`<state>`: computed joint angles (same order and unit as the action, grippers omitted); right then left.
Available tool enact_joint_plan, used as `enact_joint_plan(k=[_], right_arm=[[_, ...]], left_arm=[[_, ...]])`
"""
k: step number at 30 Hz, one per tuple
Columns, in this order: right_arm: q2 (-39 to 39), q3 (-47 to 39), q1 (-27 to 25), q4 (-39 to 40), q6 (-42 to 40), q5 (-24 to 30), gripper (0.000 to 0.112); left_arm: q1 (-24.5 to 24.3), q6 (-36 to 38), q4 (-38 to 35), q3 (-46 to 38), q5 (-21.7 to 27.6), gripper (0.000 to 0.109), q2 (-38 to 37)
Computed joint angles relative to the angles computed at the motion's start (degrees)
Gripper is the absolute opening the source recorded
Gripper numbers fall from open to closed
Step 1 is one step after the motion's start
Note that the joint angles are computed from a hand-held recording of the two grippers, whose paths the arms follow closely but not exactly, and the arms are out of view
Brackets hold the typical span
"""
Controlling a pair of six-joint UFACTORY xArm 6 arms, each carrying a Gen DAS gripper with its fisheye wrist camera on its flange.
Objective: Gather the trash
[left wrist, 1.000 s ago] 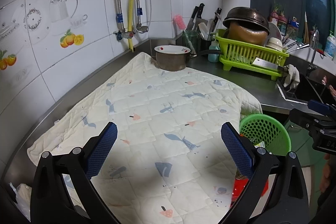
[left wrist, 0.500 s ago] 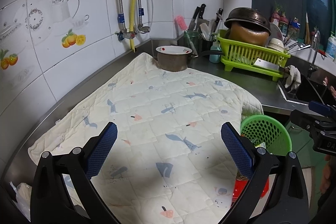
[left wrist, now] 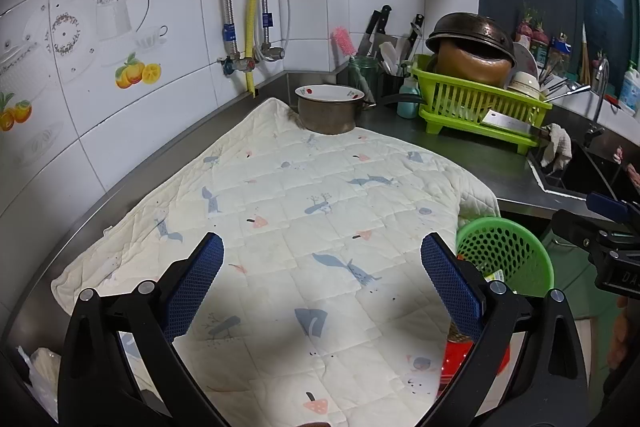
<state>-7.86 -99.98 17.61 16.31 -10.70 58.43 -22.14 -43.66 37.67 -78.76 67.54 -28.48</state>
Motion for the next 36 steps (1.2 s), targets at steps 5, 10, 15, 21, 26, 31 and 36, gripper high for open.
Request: enact_joint_plan(k=[5,10,15,21,26,31,36], right_arm=[[0.14,-0.11,0.05,0.09,0.08,0.04,0.093],[0.17,-0.13,0.1,0.1,-0.01,0.02,0.093],[0.4,-0.45,0.05,0.2,0.02,0.08,0.093],[0.19,-0.38,-0.12,0.27,-0.22,0.33,0.093],[0.08,-0.2,-0.19,0.46,-0.3,0.13,0.093],[0.12,-0.31,-0.25,0.48,-0.43,0.24,0.093],[0.1,-0.23,-0.24,0.46,-0.41,0.14,0.093]], left_arm=[[-0.08,-0.32,0.1,-0.04,0.23,0.098,0.11],[0.12,-0.29,-0.05,0.05,0.21,0.098,0.03],[0.23,-0.39,-0.09,0.24,0.2,0.098,-0.11],[0.31,-0.54,-0.25,0.27,0.43,0.098,-0.16],[0.36,-0.57,-0.3,0.28,0.39,0.098,-0.2],[0.28,-0.71,-0.24,0.38,0.49,0.098,-0.32],[0.32,-0.68,-0.2,0.41,0.43,0.098,-0.32]])
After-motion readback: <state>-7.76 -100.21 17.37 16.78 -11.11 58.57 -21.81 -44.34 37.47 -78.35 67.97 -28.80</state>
